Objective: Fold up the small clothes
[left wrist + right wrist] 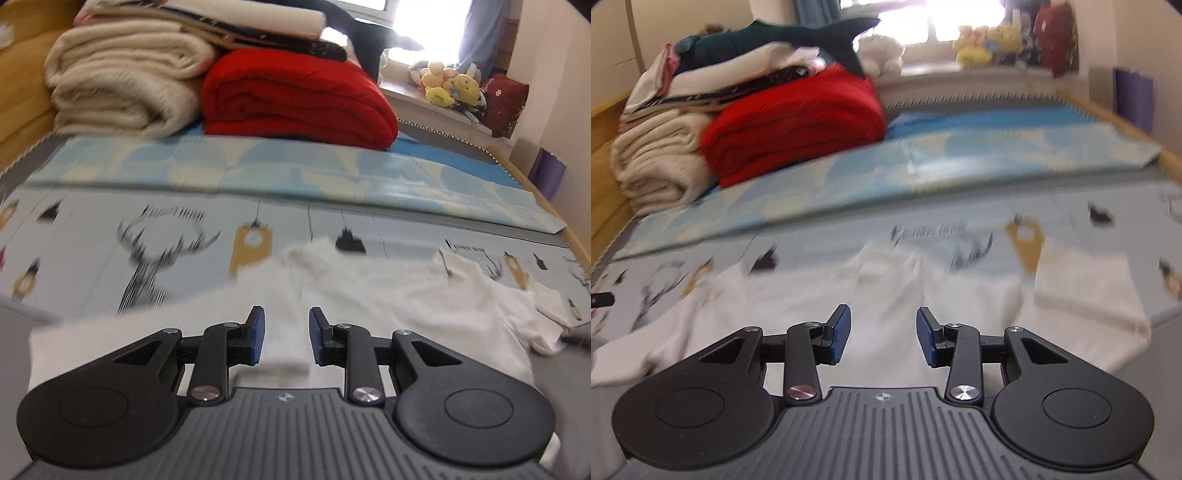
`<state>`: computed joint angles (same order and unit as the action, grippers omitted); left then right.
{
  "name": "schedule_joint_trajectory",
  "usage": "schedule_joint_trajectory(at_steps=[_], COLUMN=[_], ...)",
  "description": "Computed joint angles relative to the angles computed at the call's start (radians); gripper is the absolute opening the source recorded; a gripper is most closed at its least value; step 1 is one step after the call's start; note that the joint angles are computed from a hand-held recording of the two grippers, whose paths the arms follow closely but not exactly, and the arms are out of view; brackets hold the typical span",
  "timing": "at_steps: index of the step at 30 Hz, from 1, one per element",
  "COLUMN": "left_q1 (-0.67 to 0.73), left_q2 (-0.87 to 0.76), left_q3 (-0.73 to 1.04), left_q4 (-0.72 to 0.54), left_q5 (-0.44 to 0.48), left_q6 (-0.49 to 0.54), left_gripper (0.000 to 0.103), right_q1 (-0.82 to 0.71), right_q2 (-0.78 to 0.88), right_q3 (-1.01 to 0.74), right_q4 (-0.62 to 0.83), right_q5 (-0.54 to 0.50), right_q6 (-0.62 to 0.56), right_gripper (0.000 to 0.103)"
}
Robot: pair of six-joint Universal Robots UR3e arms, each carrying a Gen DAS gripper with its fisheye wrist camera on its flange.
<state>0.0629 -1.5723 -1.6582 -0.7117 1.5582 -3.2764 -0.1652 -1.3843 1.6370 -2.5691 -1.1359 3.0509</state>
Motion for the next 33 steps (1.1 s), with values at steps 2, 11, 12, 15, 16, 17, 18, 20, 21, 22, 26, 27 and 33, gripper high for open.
schedule_joint_trajectory(at_steps=[2,11,12,15,16,17,18,20,21,22,26,27,33], left_q1=[0.026,0.145,0.172,0.309,0.367,0.411,0.447,0.457,0.446,0.431,0.377,0.363,0.274], left_q2=[0.143,0.539,0.564,0.649,0.670,0.678,0.679,0.649,0.636,0.627,0.621,0.618,0.557], left_q3=[-0.096,-0.350,-0.364,-0.383,-0.380,-0.371,-0.360,-0.336,-0.330,-0.330,-0.328,-0.327,-0.321], left_q4=[-0.072,-0.278,-0.303,-0.436,-0.503,-0.569,-0.633,-0.712,-0.731,-0.739,-0.747,-0.748,-0.689], left_q5=[-0.018,-0.016,-0.030,-0.138,-0.189,-0.230,-0.258,-0.261,-0.250,-0.241,-0.255,-0.257,-0.203], left_q6=[-0.022,0.122,0.149,0.252,0.289,0.317,0.344,0.363,0.364,0.364,0.399,0.406,0.361], left_gripper=[0.029,0.037,0.037,0.041,0.045,0.055,0.058,0.058,0.058,0.058,0.058,0.058,0.058], right_q1=[-0.018,0.055,0.011,-0.122,-0.165,-0.218,-0.267,-0.374,-0.425,-0.474,-0.646,-0.681,-0.772], right_q2=[-0.109,-0.403,-0.461,-0.601,-0.614,-0.635,-0.662,-0.725,-0.740,-0.752,-0.837,-0.837,-0.750], right_q3=[0.104,0.437,0.445,0.409,0.379,0.362,0.360,0.370,0.365,0.358,0.369,0.365,0.339], right_q4=[0.159,0.335,0.421,0.717,0.811,0.903,0.964,1.057,1.107,1.158,1.259,1.276,1.299], right_q5=[0.075,-0.031,0.008,0.053,0.042,0.033,0.028,0.043,0.063,0.083,0.138,0.153,0.249], right_q6=[-0.111,-0.471,-0.536,-0.754,-0.804,-0.853,-0.889,-0.938,-0.956,-0.981,-1.047,-1.035,-0.888], right_gripper=[0.043,0.029,0.022,0.021,0.022,0.022,0.023,0.024,0.025,0.025,0.031,0.032,0.043])
